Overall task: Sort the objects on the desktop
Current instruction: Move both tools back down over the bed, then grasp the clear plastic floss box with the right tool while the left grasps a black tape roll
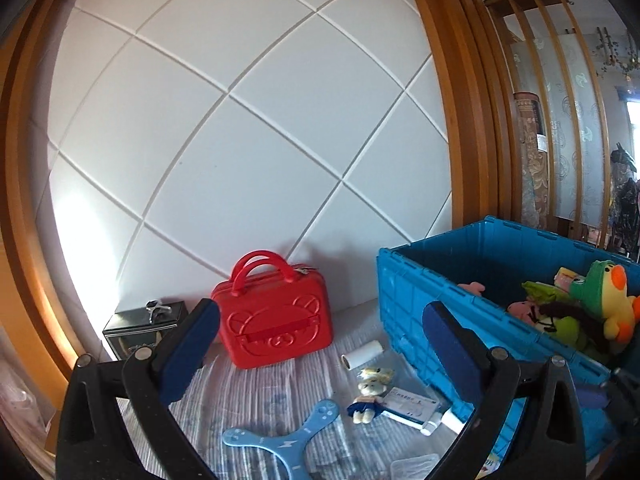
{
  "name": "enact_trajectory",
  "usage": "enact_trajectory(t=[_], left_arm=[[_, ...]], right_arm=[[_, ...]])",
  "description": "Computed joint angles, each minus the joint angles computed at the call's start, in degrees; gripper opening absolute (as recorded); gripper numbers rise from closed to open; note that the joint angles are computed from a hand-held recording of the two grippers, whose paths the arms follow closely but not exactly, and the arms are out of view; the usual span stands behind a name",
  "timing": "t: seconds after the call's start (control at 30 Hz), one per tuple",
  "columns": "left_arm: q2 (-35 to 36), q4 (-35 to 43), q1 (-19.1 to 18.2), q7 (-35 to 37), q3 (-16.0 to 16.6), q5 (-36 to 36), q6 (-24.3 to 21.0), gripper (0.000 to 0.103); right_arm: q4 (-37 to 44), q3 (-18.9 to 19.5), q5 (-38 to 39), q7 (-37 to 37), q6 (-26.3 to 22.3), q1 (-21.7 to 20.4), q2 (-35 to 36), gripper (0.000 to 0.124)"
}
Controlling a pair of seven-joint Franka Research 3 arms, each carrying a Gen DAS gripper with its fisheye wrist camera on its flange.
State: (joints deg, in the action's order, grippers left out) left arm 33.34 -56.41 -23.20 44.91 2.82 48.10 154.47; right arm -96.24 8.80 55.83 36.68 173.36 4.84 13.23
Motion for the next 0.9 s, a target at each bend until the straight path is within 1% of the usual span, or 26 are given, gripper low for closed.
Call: enact_trajectory(t=[0.03, 0.07, 0.13, 0.17, 0.2, 0.27, 0.33, 0.4, 0.43, 0.5, 0.57, 0.6, 0.63, 0.67, 0.7, 0.73, 0.77, 0.8, 0.87, 0.9], left_arm=[[-2.5, -4.5, 0.6, -1.4, 0.5, 0.7, 1.9, 0.103], [-4.3, -7.8, 1.2, -2.5, 0.7, 1.5, 3.4, 0.103], [-6.8, -13.2, 2.2, -4.7, 1.2, 3.6, 5.6, 0.103], [-7.7, -15.5, 3.2, -4.6, 0.6, 3.7, 6.3, 0.103], [-8.3, -17.6, 4.3, -4.1, -0.2, 3.4, 7.5, 0.103], [-9.2, -21.3, 6.2, -3.0, -1.4, 2.5, 9.4, 0.103], [-9.4, -23.9, 8.0, -0.8, -3.1, 0.1, 10.7, 0.103], [-9.3, -25.9, 8.7, 0.2, -3.5, -1.5, 12.0, 0.103], [-9.2, -26.8, 9.0, 0.6, -3.6, -2.1, 12.7, 0.103], [-8.9, -28.3, 9.8, 2.6, -4.4, -4.1, 14.2, 0.103], [-8.7, -28.9, 9.0, 2.5, -3.3, -3.9, 14.8, 0.103], [-8.4, -28.7, 8.9, 2.9, -3.1, -4.2, 14.8, 0.103], [-8.0, -28.6, 8.6, 3.0, -2.8, -4.2, 14.7, 0.103], [-7.7, -28.4, 8.2, 2.7, -2.3, -4.2, 14.2, 0.103], [-7.6, -28.4, 8.2, 2.8, -2.2, -4.4, 13.9, 0.103], [-7.5, -28.6, 8.4, 3.2, -2.3, -4.9, 13.6, 0.103], [-7.4, -28.8, 8.4, 3.3, -2.3, -5.1, 13.1, 0.103], [-7.5, -29.0, 8.4, 3.3, -2.2, -5.2, 12.9, 0.103], [-7.3, -29.1, 8.4, 2.9, -1.9, -5.4, 11.6, 0.103], [-7.2, -29.1, 8.6, 3.0, -2.1, -5.9, 11.0, 0.103]], right_arm=[[-0.8, -2.1, -4.7, 5.5, 0.6, 2.4, 1.1, 0.088], [-1.6, -5.6, -12.0, 13.6, 0.4, 5.9, 2.7, 0.088], [-4.0, -9.2, -19.3, 22.2, 2.6, 10.1, 4.9, 0.088], [-4.9, -12.6, -23.4, 27.3, 2.7, 13.2, 6.0, 0.088], [-5.3, -15.9, -27.1, 33.1, 1.5, 15.9, 7.8, 0.088], [-6.0, -18.2, -29.1, 38.5, 0.7, 17.5, 10.1, 0.088], [-7.2, -19.9, -31.6, 43.2, -1.3, 18.9, 11.4, 0.088], [-9.5, -23.0, -35.4, 47.9, -0.8, 21.6, 11.8, 0.088], [-10.0, -23.7, -36.7, 49.4, -0.5, 22.2, 12.1, 0.088], [-11.1, -24.9, -39.2, 51.6, 1.4, 23.1, 12.9, 0.088], [-10.7, -24.4, -40.2, 53.0, 2.5, 22.0, 13.8, 0.088], [-10.0, -25.6, -41.1, 54.7, 3.2, 22.7, 14.7, 0.088], [-8.3, -25.5, -42.1, 56.2, 3.0, 22.1, 15.9, 0.088], [-5.8, -23.4, -41.8, 55.4, 1.8, 19.8, 17.1, 0.087], [-2.4, -22.6, -42.5, 55.5, 0.3, 18.4, 19.0, 0.086], [0.1, -23.7, -44.0, 56.6, -1.0, 18.8, 20.6, 0.086], [3.2, -23.4, -45.2, 56.7, -3.3, 18.0, 22.2, 0.086], [7.3, -21.9, -45.7, 56.2, -6.0, 16.1, 24.5, 0.085], [13.5, -22.7, -47.3, 59.4, -9.2, 15.6, 28.2, 0.085], [16.8, -21.4, -47.0, 60.2, -11.1, 14.2, 30.0, 0.086]])
